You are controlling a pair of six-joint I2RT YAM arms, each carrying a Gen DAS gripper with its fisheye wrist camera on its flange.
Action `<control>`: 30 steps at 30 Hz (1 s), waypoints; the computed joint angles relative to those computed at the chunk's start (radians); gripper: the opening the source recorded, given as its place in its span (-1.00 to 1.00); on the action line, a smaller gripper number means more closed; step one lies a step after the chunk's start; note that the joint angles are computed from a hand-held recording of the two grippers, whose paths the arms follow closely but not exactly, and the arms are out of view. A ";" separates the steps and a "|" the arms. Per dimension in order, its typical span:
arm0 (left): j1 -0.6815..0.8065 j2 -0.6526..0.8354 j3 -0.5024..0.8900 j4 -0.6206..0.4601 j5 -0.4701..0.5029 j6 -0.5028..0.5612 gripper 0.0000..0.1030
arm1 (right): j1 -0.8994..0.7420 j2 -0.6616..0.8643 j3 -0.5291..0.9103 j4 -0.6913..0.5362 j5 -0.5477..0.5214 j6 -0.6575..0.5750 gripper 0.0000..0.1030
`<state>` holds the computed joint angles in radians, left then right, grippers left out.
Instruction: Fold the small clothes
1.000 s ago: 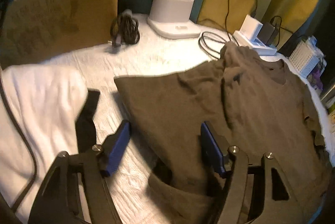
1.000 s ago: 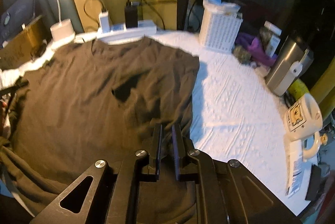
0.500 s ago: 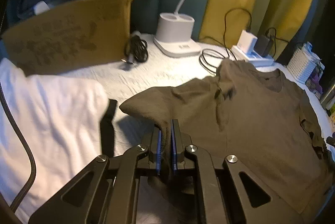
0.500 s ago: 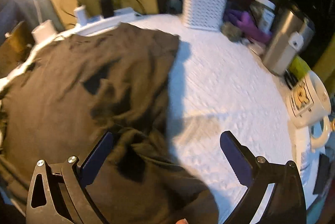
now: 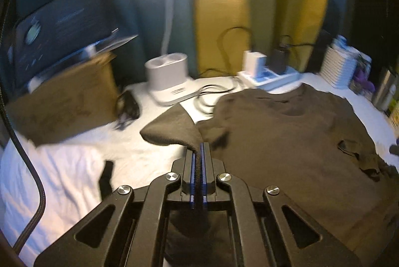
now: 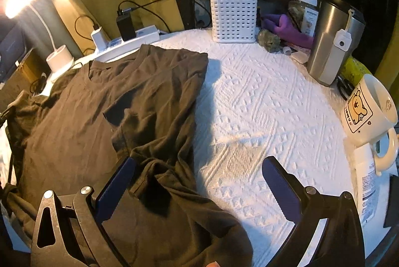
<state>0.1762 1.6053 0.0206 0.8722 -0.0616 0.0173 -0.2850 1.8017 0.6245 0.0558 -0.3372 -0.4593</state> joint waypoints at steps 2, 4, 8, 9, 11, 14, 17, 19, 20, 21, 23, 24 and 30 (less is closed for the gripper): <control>-0.115 -0.010 0.028 -0.056 -0.060 -0.035 -0.96 | -0.023 0.011 0.008 -0.006 -0.021 -0.013 1.00; -0.203 0.028 0.058 -0.074 -0.108 -0.063 -0.96 | -0.044 0.019 0.013 -0.012 -0.039 -0.026 1.00; -0.329 0.167 0.145 -0.109 -0.155 -0.119 -0.95 | -0.085 0.042 0.028 -0.028 -0.071 -0.058 1.00; -0.357 0.191 0.160 -0.128 -0.164 -0.143 -0.95 | -0.093 0.043 0.029 -0.033 -0.075 -0.064 1.00; -0.382 0.250 0.201 -0.161 -0.147 -0.184 -0.94 | -0.109 0.049 0.031 -0.036 -0.084 -0.080 1.00; -0.413 0.274 0.222 -0.195 -0.066 -0.225 -0.92 | -0.130 0.057 0.036 -0.042 -0.092 -0.096 1.00; -0.420 0.215 0.178 -0.196 0.023 -0.240 -0.88 | -0.141 0.062 0.036 -0.046 -0.097 -0.103 1.00; -0.412 0.112 0.131 -0.235 0.047 -0.243 -0.53 | -0.141 0.066 0.035 -0.044 -0.097 -0.105 1.00; -0.394 0.045 0.101 -0.260 0.059 -0.236 -0.38 | -0.139 0.065 0.032 -0.043 -0.096 -0.107 1.00; -0.377 -0.010 0.080 -0.282 0.071 -0.237 -0.16 | -0.138 0.062 0.027 -0.041 -0.097 -0.109 1.00; -0.311 -0.098 0.051 -0.324 0.111 -0.216 -0.11 | -0.134 0.059 0.023 -0.042 -0.097 -0.111 1.00; -0.259 -0.129 0.040 -0.341 0.125 -0.185 -0.09 | -0.130 0.056 0.018 -0.039 -0.094 -0.109 1.00; -0.033 0.018 0.032 -0.233 0.203 -0.056 -0.08 | -0.103 0.037 -0.001 -0.028 -0.086 -0.093 1.00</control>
